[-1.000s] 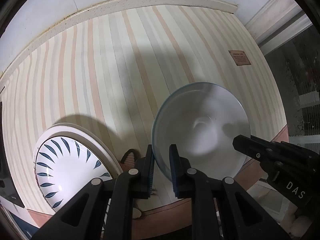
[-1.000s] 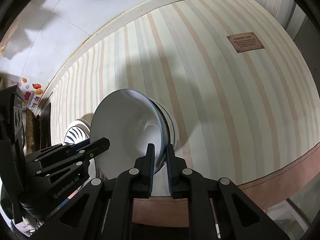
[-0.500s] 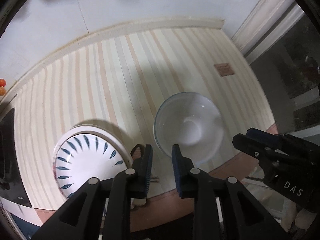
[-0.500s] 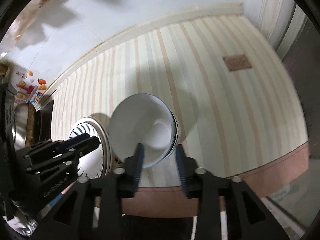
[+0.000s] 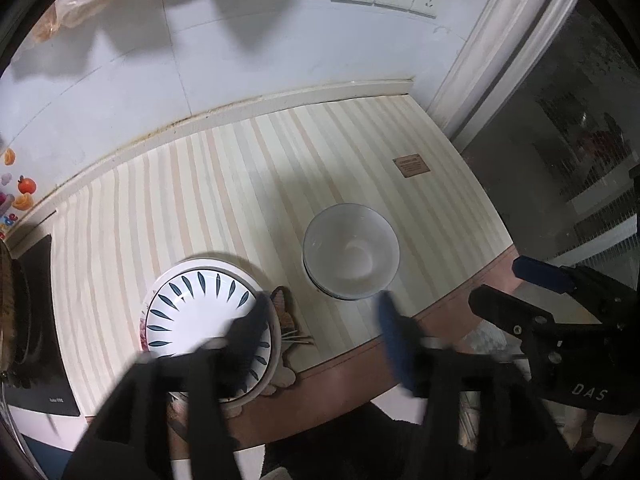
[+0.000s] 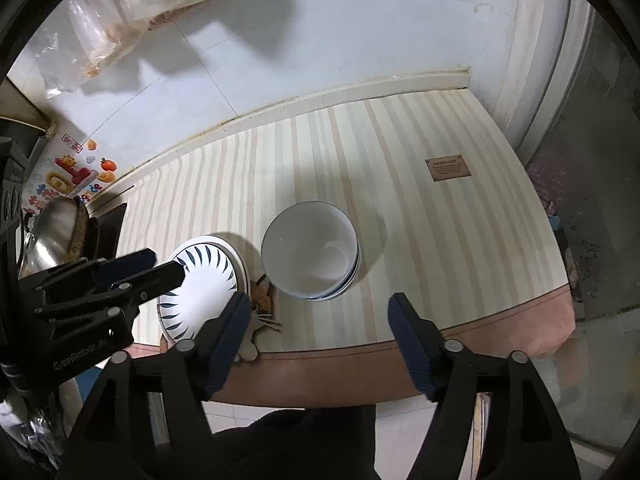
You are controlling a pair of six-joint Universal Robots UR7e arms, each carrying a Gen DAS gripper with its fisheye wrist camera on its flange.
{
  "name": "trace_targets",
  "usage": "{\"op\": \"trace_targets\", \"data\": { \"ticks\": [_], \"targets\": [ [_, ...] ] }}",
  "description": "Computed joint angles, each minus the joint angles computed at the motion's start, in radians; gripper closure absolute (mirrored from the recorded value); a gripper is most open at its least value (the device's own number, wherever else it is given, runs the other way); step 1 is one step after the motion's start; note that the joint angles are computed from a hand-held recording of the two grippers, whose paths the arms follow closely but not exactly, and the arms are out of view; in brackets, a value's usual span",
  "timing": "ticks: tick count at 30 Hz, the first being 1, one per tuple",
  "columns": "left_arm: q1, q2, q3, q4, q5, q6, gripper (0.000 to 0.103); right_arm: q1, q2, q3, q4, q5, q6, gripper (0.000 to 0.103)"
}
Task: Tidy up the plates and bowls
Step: 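Set the nested bowls on the counter and open both grippers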
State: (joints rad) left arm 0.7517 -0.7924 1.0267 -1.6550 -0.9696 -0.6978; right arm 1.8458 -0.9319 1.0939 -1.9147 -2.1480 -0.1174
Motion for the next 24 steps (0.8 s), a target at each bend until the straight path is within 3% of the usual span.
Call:
{"op": "trace_targets", "data": {
  "ticks": [1, 4, 18, 24],
  "targets": [
    [-0.001, -0.003, 0.004, -0.008, -0.003, 0.004, 0.028, 0.002, -0.005, 0.003, 0.001, -0.001, 0.001, 0.023],
    [-0.009, -0.010, 0.012, -0.012, 0.004, 0.015, 0.021, 0.005, -0.019, 0.015, 0.007, -0.005, 0.001, 0.014],
    [0.023, 0.047, -0.042, -0.020, -0.022, -0.003, 0.019, -0.024, -0.001, -0.014, 0.008, -0.003, 0.016, 0.007],
    [0.097, 0.140, -0.145, -0.054, -0.106, -0.005, 0.019, -0.083, 0.047, -0.064, -0.012, 0.096, -0.010, 0.007]
  ]
}}
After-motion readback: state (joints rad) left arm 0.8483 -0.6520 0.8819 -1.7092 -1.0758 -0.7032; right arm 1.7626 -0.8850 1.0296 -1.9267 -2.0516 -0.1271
